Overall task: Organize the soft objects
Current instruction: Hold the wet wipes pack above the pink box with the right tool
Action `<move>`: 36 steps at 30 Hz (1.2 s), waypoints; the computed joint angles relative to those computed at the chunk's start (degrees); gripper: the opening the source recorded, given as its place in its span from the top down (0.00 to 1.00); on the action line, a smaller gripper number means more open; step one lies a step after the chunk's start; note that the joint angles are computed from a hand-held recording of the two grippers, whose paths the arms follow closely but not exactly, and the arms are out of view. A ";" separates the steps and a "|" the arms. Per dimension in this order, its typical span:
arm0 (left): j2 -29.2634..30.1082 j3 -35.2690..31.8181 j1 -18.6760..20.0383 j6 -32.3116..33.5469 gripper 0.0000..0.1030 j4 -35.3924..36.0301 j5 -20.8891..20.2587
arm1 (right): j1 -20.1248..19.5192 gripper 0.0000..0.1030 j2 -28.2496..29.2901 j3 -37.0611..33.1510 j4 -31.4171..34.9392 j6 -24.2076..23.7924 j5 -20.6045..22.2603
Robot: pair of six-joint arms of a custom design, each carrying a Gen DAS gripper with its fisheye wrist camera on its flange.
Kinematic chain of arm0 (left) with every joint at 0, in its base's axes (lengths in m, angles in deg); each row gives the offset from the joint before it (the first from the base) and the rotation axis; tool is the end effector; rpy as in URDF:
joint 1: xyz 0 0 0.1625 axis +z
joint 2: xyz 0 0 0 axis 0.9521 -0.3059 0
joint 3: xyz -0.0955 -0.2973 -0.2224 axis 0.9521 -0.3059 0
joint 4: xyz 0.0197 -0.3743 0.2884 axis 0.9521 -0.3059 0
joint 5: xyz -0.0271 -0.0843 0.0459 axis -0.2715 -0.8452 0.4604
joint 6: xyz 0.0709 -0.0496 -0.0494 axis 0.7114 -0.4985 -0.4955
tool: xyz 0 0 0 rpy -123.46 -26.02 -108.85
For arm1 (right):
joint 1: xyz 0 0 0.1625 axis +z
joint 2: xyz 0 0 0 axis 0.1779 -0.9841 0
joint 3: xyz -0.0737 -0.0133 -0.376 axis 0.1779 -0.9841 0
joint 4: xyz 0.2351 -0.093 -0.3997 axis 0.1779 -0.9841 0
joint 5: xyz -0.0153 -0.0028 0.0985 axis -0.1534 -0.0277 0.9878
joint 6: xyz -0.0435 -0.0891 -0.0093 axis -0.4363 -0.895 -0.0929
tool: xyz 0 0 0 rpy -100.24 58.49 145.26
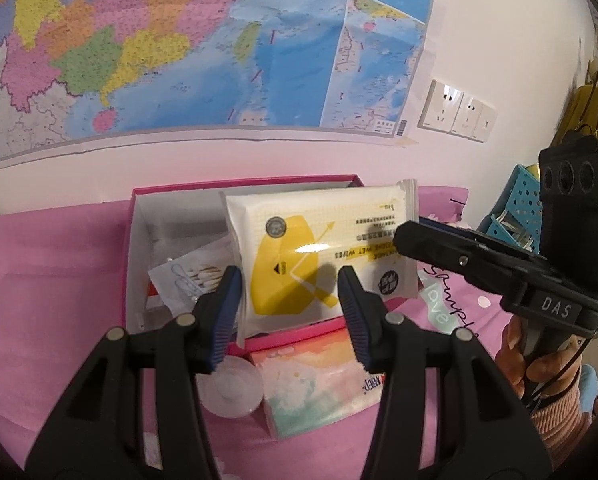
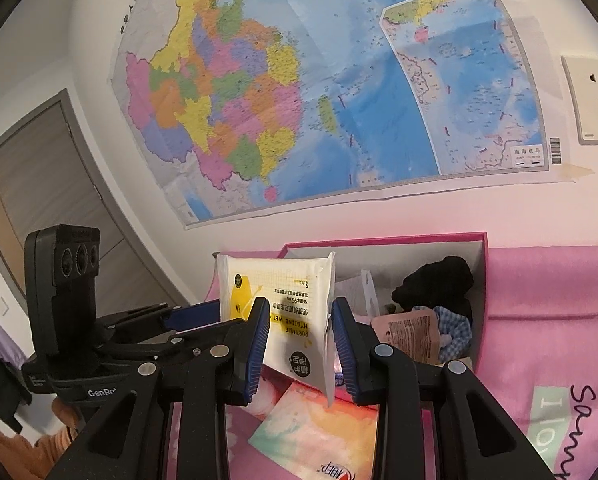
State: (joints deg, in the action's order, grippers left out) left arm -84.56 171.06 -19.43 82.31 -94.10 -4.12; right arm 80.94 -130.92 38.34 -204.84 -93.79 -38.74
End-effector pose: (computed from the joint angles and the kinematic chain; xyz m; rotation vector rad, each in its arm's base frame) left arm -0.2412 -0.6672 0.1271 0.2772 2.2990 -1.0822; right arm 0.1744 -0.7656 0.2089 -1.1492 2.7271 -0.5834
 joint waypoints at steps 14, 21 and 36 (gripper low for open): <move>0.94 -2.49 0.69 0.52 0.50 1.75 0.69 | 0.18 0.68 1.51 -1.89 0.04 0.86 0.13; 1.28 -3.58 0.97 0.67 0.50 2.52 0.67 | 0.25 0.68 1.95 -2.47 0.01 1.04 -0.28; 1.82 -5.37 1.57 1.25 0.50 4.03 0.76 | 0.55 0.68 3.38 -4.01 -0.38 1.49 -0.83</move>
State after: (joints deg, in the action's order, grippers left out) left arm -82.74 165.69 -17.86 83.57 -90.07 -3.36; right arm 81.48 -127.54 34.33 -205.21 -92.30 -39.57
